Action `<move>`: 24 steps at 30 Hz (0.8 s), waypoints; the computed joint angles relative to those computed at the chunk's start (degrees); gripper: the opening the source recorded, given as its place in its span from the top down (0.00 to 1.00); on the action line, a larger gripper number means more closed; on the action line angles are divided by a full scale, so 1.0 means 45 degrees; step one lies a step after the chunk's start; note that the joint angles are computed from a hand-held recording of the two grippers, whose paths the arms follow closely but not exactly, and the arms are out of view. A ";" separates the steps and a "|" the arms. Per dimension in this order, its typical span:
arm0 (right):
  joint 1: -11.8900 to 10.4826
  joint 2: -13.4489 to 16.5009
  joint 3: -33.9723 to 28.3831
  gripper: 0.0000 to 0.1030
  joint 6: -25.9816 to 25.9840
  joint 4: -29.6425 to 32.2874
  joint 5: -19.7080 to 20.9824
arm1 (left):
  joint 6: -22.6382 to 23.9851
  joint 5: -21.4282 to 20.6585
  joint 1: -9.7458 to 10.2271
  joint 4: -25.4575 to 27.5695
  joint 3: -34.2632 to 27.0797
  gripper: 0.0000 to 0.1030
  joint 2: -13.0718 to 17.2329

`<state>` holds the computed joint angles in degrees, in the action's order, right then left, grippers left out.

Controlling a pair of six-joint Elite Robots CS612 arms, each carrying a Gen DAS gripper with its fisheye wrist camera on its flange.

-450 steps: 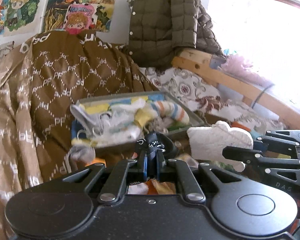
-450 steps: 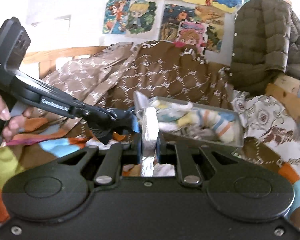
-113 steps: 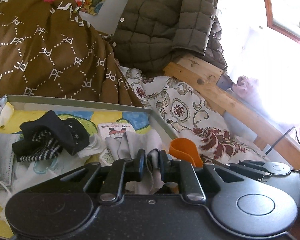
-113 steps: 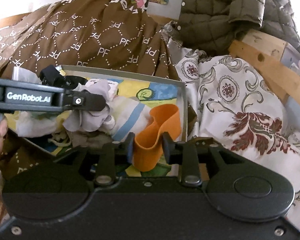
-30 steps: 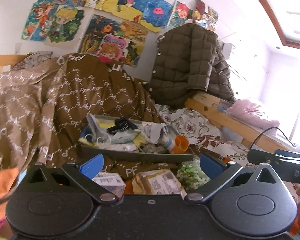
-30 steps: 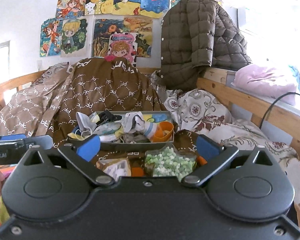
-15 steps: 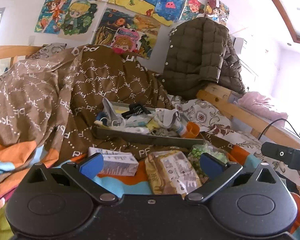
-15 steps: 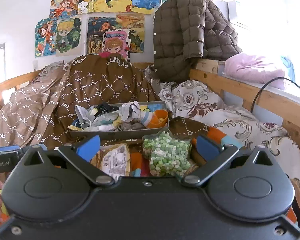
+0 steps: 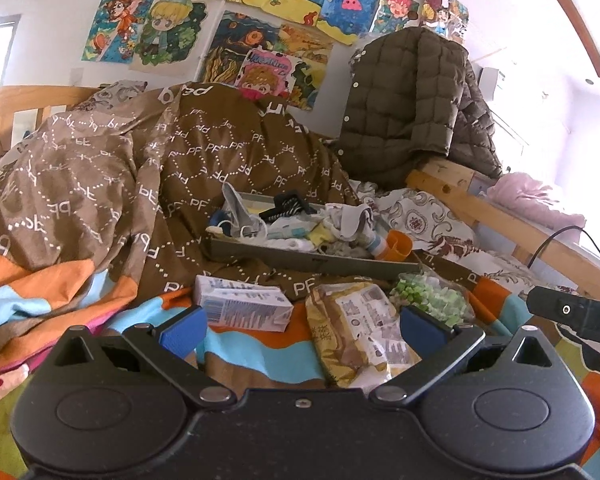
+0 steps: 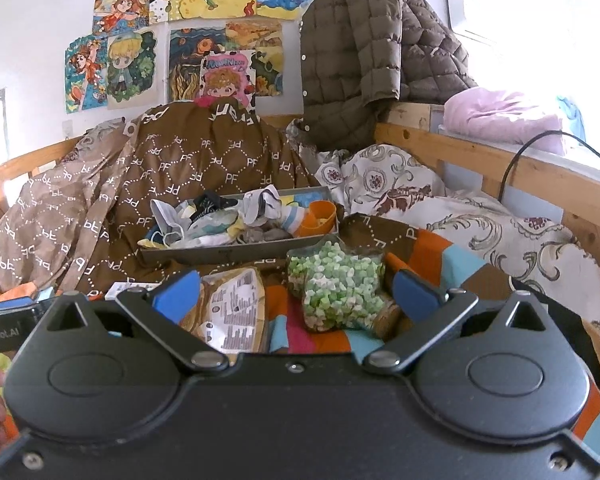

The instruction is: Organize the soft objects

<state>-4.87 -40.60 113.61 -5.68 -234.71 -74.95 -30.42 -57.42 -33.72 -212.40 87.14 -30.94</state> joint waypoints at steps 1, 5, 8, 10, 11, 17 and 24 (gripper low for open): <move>-0.0016 0.0005 0.0018 0.01 -0.0007 -0.0002 0.0002 | -0.0042 0.0046 -0.0005 0.0038 0.0024 0.01 -0.0009; -0.0059 0.0115 0.0036 0.01 0.0087 -0.0062 0.0062 | -0.0169 0.0284 -0.0046 0.0303 0.0105 0.01 -0.0055; -0.0088 0.0212 0.0053 0.01 0.0211 -0.0130 0.0158 | -0.0043 0.0530 -0.0113 0.0550 0.0142 0.01 -0.0066; -0.0113 0.0283 0.0042 0.01 0.0285 -0.0128 0.0264 | -0.0019 0.0635 -0.0147 0.0760 0.0146 0.01 -0.0071; -0.0118 0.0326 0.0047 0.01 0.0308 -0.0142 0.0281 | -0.0056 0.0649 -0.0160 0.0856 0.0160 0.01 -0.0076; -0.0110 0.0548 0.0017 0.01 0.0241 0.0325 0.0396 | -0.0274 0.0770 -0.0222 0.1421 0.0195 0.01 -0.0102; 0.0044 0.0824 -0.0197 0.01 0.0011 0.0851 0.0258 | -0.0352 0.0921 -0.0325 0.2085 0.0213 0.01 -0.0161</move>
